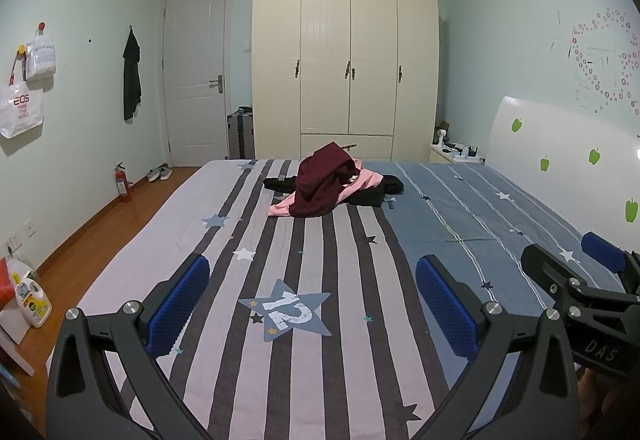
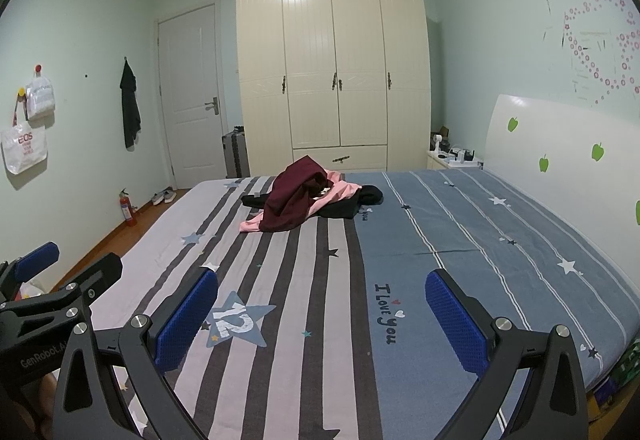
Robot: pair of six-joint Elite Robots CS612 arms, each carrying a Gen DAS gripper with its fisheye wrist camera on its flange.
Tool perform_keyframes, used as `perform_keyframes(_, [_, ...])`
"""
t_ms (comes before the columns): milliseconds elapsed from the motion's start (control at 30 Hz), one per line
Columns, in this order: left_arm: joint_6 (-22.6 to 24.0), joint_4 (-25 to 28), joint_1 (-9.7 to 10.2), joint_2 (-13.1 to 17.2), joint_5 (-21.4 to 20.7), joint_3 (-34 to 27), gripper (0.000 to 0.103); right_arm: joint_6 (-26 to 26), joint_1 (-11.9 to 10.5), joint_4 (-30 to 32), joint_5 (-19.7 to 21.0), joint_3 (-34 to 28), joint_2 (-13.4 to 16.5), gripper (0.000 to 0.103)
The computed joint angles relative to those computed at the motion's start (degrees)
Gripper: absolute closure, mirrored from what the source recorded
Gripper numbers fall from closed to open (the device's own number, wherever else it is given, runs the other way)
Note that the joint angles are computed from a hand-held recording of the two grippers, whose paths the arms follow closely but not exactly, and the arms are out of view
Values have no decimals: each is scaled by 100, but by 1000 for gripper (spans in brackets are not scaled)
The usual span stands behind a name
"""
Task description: Fold clothes
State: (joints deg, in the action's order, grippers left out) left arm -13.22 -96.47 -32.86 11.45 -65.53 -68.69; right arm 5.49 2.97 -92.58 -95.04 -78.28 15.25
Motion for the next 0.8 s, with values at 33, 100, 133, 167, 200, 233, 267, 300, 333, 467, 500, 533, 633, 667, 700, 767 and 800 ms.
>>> perform_keyframes(33, [7, -10, -4, 10, 8, -4, 1, 0, 2, -8, -2, 12, -5, 0])
perform_keyframes(100, [17, -20, -8, 17, 16, 2, 1, 0, 8, -25, -11, 32, -11, 0])
perform_keyframes(133, [19, -17, -7, 14, 20, 5, 1, -2, 9, -27, -14, 29, -10, 0])
perform_keyframes(167, [17, -22, -9, 15, 28, 4, 1, -1, 14, -35, -22, 3, 9, 0])
perform_keyframes(200, [14, -26, -11, 16, 36, 2, 1, 0, 21, -44, -32, -27, 35, 0])
perform_keyframes(233, [12, -26, -8, 10, 31, 7, 1, 2, 22, -44, -32, -37, 42, 0])
perform_keyframes(267, [15, -27, -7, 10, 35, 8, 1, 3, 21, -43, -28, -43, 46, 0])
perform_keyframes(300, [13, -29, -4, 4, 33, 18, 1, -2, 25, -42, -36, -37, 43, 0])
perform_keyframes(333, [12, -31, -1, -1, 31, 27, 1, -1, 28, -41, -39, -36, 42, 0])
perform_keyframes(467, [2, -34, -4, 5, 34, 33, 1, 12, 24, -31, -32, -52, 48, 0])
perform_keyframes(500, [5, -31, -9, 23, 46, 9, 1, 16, 24, -29, -31, -52, 46, 0])
perform_keyframes(533, [6, -31, -10, 20, 47, 15, 1, 19, 25, -26, -31, -52, 44, 0])
perform_keyframes(633, [6, -45, -8, 34, 41, 11, 1, 2, 17, -24, -19, -52, 40, 0])
perform_keyframes(667, [6, -55, -6, 45, 39, 5, 1, -5, 17, -28, -25, -52, 41, 0])
perform_keyframes(700, [-1, -50, -5, 44, 38, 7, 1, -7, 18, -31, -24, -51, 44, 0])
perform_keyframes(767, [9, -65, -5, 101, 38, -54, 1, 0, 15, -30, -20, -54, 46, 0])
perform_keyframes(800, [9, -63, -6, 101, 43, -55, 1, 3, 15, -27, -17, -53, 45, 0])
